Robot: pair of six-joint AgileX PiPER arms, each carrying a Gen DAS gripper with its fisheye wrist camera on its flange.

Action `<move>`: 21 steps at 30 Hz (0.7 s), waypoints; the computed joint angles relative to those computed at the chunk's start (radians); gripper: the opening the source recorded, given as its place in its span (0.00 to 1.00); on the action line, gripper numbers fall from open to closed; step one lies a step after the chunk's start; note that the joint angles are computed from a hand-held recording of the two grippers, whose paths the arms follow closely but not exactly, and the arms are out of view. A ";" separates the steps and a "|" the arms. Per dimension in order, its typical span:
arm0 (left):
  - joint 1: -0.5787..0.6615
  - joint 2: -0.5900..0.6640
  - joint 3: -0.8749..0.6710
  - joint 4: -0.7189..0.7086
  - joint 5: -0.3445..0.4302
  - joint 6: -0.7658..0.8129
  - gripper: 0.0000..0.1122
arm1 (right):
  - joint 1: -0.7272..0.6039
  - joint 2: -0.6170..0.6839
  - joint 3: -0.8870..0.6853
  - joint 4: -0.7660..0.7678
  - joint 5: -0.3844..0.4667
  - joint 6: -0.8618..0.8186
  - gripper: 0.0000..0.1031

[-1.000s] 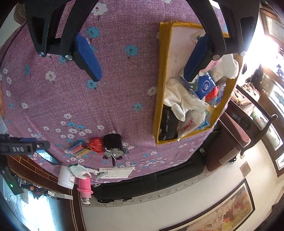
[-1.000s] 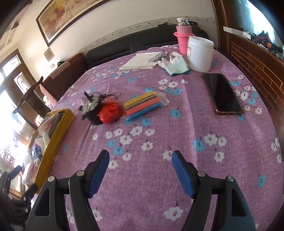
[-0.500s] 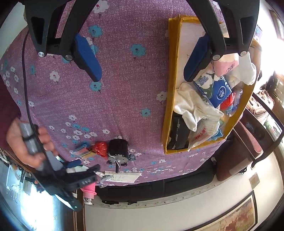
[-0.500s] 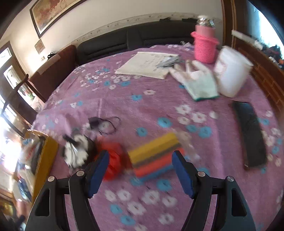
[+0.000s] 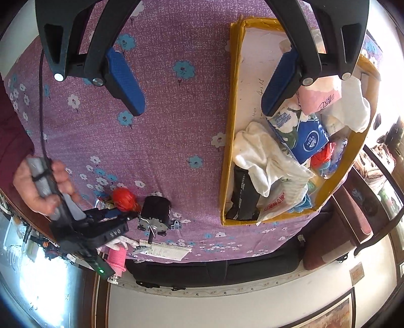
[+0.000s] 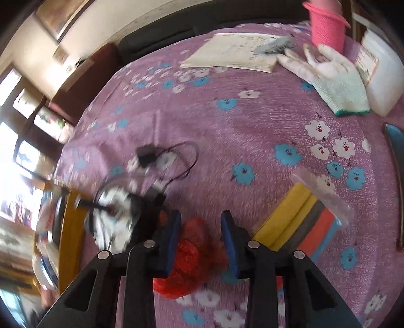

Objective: Organize soft objects
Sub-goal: 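Grasp the sponge strip bag with right while left grasps the red plastic bag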

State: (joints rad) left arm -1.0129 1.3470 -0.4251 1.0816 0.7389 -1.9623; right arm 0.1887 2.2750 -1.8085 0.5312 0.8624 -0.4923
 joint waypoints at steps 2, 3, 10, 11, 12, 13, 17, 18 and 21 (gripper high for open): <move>0.009 -0.002 0.001 0.010 -0.017 -0.001 0.83 | 0.012 -0.065 0.111 0.016 0.012 -0.113 0.34; 0.017 -0.001 0.001 0.019 -0.029 -0.005 0.83 | 0.013 -0.099 0.176 0.039 0.042 -0.195 0.34; 0.044 0.005 0.004 0.083 -0.123 -0.056 0.83 | -0.129 -0.308 0.474 0.208 -0.012 -0.393 0.65; 0.046 0.009 0.002 0.091 -0.135 -0.066 0.83 | -0.161 -0.323 0.483 0.207 -0.100 -0.324 0.80; 0.042 0.012 0.000 0.098 -0.142 -0.077 0.83 | -0.177 -0.321 0.482 0.206 -0.148 -0.285 0.82; 0.034 0.015 -0.002 0.102 -0.145 -0.085 0.83 | -0.195 -0.301 0.456 0.207 -0.155 -0.248 0.82; 0.003 0.031 -0.017 0.096 -0.138 -0.082 0.83 | -0.189 -0.201 0.330 0.116 -0.169 -0.047 0.82; -0.003 0.034 -0.020 0.092 -0.135 -0.080 0.83 | -0.158 -0.172 0.291 0.041 -0.187 0.041 0.82; -0.013 0.032 -0.028 0.068 -0.122 -0.054 0.83 | -0.100 -0.117 0.218 -0.029 -0.196 0.157 0.82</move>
State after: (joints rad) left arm -1.0255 1.3786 -0.4530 1.1498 0.6172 -2.0163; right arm 0.0886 2.1580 -1.5906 0.5020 0.6669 -0.3349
